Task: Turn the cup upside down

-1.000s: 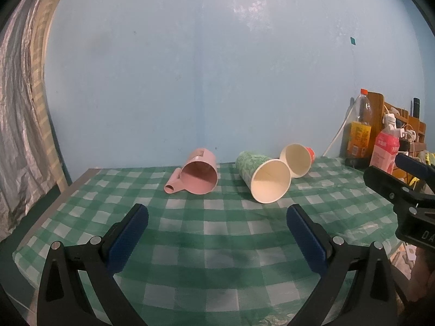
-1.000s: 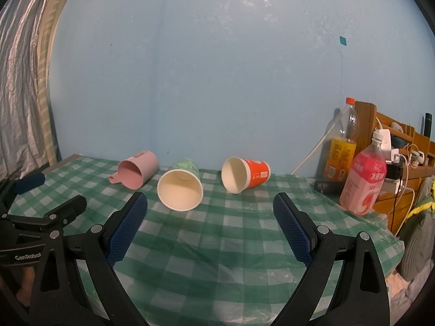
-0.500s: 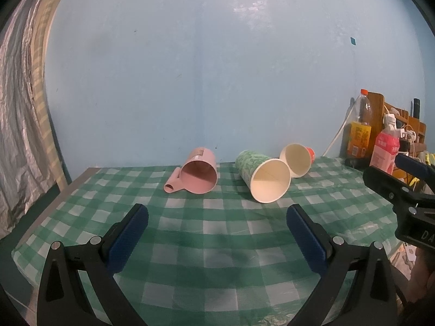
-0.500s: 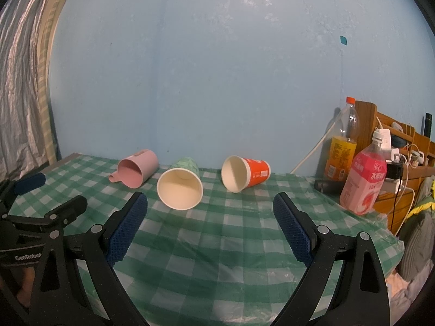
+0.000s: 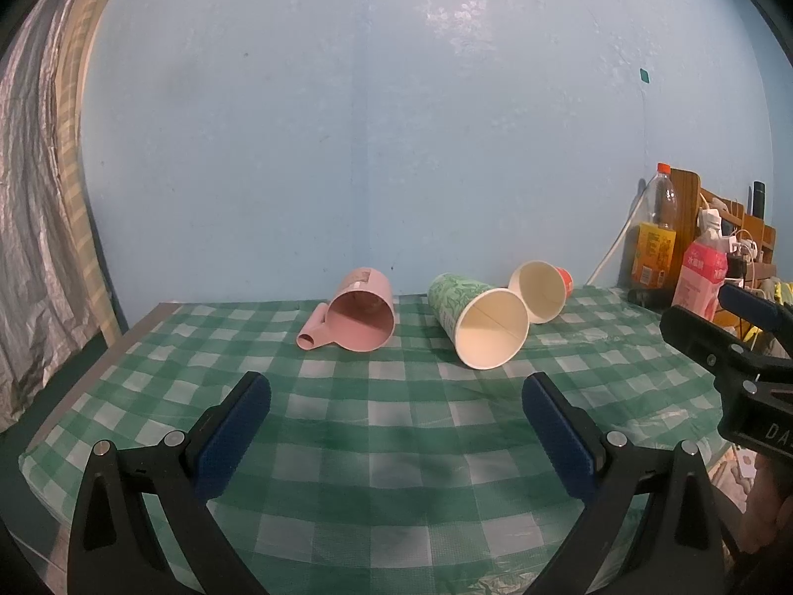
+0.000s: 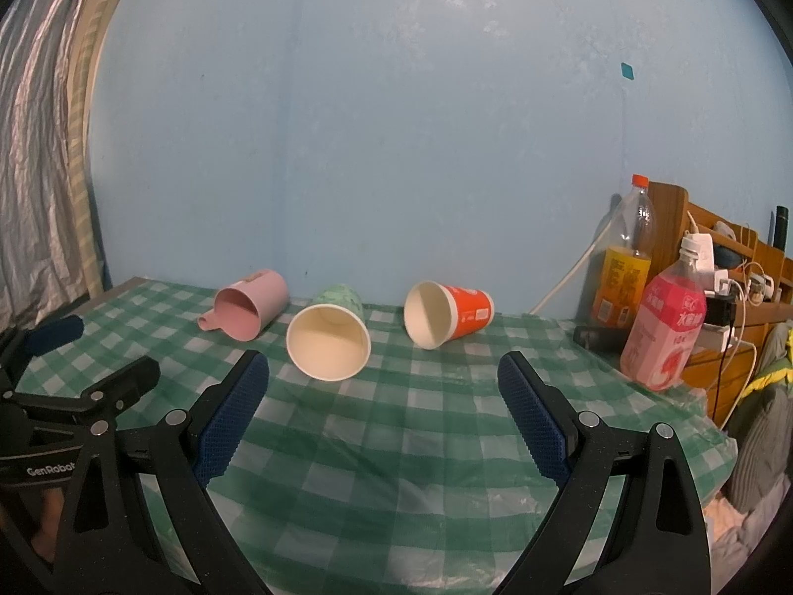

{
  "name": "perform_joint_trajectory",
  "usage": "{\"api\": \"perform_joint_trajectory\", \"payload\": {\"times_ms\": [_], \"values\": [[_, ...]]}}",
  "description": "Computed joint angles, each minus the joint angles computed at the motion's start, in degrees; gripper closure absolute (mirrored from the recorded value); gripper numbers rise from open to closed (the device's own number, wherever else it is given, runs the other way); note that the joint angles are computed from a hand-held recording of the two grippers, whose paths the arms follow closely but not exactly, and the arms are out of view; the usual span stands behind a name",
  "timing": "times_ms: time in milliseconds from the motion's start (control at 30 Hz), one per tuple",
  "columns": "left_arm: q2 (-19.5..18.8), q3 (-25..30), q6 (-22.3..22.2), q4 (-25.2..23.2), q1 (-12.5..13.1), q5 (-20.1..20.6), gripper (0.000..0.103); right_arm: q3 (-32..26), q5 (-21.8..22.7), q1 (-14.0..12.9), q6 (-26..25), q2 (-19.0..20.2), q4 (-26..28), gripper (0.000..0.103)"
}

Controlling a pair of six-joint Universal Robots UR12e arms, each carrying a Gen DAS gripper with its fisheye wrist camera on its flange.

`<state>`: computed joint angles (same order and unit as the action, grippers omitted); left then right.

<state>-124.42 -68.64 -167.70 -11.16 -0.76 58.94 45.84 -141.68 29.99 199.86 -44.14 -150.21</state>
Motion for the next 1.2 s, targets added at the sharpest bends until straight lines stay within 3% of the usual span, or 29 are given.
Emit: {"api": "perform_joint_trajectory", "payload": {"times_ms": [967,1133,1200], "values": [[-0.1,0.1,0.1,-0.3,0.0,1.5,0.001,0.2,0.2,0.0,0.8,-0.1,0.6,0.010],[-0.3,1.0,1.0,-2.3,0.0,1.4,0.001,0.1,1.0,-0.3,1.6,0.0,1.5,0.010],[-0.5,2.4,2.3,-6.1,0.0,0.3,0.000,-0.5,1.8,-0.5,1.5,0.2,2.3,0.010]]}}
